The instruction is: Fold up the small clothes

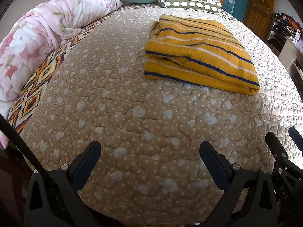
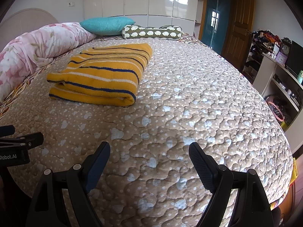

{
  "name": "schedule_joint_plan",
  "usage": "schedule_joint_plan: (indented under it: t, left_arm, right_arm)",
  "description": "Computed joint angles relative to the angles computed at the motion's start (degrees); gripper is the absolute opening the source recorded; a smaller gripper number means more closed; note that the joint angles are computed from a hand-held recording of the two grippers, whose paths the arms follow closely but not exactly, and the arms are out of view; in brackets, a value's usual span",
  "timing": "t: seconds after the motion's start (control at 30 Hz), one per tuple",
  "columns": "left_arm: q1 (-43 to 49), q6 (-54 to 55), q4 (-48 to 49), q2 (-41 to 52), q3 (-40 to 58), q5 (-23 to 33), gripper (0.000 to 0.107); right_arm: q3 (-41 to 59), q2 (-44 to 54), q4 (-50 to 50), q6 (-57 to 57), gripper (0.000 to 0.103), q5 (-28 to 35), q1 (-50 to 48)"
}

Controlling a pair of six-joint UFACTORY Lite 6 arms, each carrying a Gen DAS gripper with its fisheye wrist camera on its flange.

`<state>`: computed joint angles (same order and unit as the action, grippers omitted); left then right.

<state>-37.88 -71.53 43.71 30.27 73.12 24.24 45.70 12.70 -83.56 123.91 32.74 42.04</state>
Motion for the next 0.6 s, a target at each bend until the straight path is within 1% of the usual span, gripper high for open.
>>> schedule_joint_plan:
  t: [0.5, 0.6]
  left_arm:
    - [-0.04, -0.49, 0.60, 0.33, -0.25, -0.32, 0.103]
    - [0.17, -0.05, 0.54, 0.79, 0.32, -0.42, 0.103]
  right_arm:
    - [0.24, 0.14, 0.27, -0.59, 0.089, 0.22, 0.24]
    - [2.57, 1.64, 1.19, -3.49, 0.089, 0.07, -0.12]
